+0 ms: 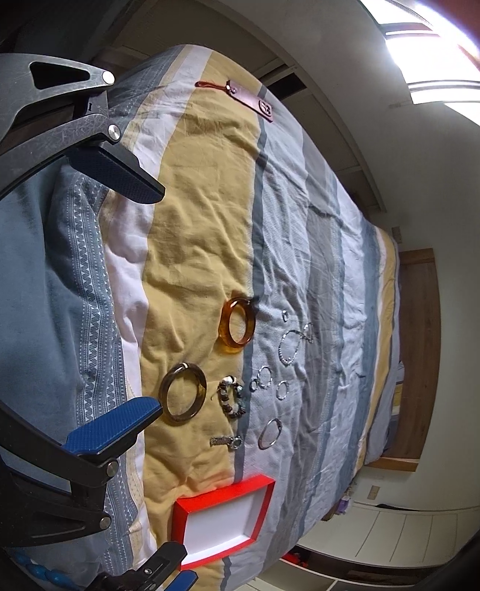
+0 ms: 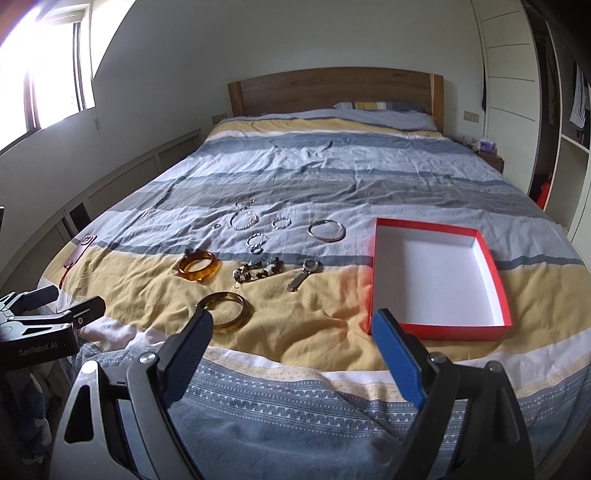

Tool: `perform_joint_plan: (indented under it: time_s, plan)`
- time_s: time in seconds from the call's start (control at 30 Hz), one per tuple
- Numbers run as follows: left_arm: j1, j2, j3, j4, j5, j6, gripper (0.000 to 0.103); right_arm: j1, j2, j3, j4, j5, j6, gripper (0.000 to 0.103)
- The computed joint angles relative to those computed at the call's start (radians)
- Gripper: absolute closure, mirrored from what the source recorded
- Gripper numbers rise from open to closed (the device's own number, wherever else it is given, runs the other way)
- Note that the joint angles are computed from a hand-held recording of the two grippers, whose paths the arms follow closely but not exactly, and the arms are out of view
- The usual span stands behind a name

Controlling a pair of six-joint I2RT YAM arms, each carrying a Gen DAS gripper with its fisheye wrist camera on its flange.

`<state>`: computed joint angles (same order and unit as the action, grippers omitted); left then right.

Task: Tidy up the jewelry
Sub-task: 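Move both tools toward the jewelry on the bed, then grasp the dark horn bangle with the left tool while the right tool grasps the silver watch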

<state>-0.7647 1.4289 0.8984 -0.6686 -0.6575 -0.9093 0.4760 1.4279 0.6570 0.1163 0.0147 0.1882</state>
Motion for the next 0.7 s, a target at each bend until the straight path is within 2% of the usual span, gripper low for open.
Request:
perform_joint_plan:
  time_s: [0.2, 0.27, 0.33, 0.4, 0.7]
  plan:
    - [0.079, 0.057, -0.003, 0.103, 0.072, 0.096, 0.001, -0.030, 0.109, 0.077, -0.008, -0.070, -0.016, 0.017]
    - [0.114, 0.083, 0.000, 0.154, 0.113, 0.147, 0.005, -0.036, 0.152, 0.110, -0.008, -0.087, -0.028, 0.017]
    - [0.148, 0.112, 0.004, 0.200, 0.168, 0.188, 0.016, -0.045, 0.185, 0.139, -0.010, -0.108, -0.036, 0.017]
    - [0.178, 0.150, 0.015, 0.234, 0.216, 0.216, 0.022, -0.052, 0.217, 0.170, -0.013, -0.119, -0.045, 0.017]
    - [0.271, 0.322, 0.090, 0.352, 0.401, 0.297, 0.039, -0.073, 0.401, 0.358, -0.066, -0.163, -0.089, 0.019]
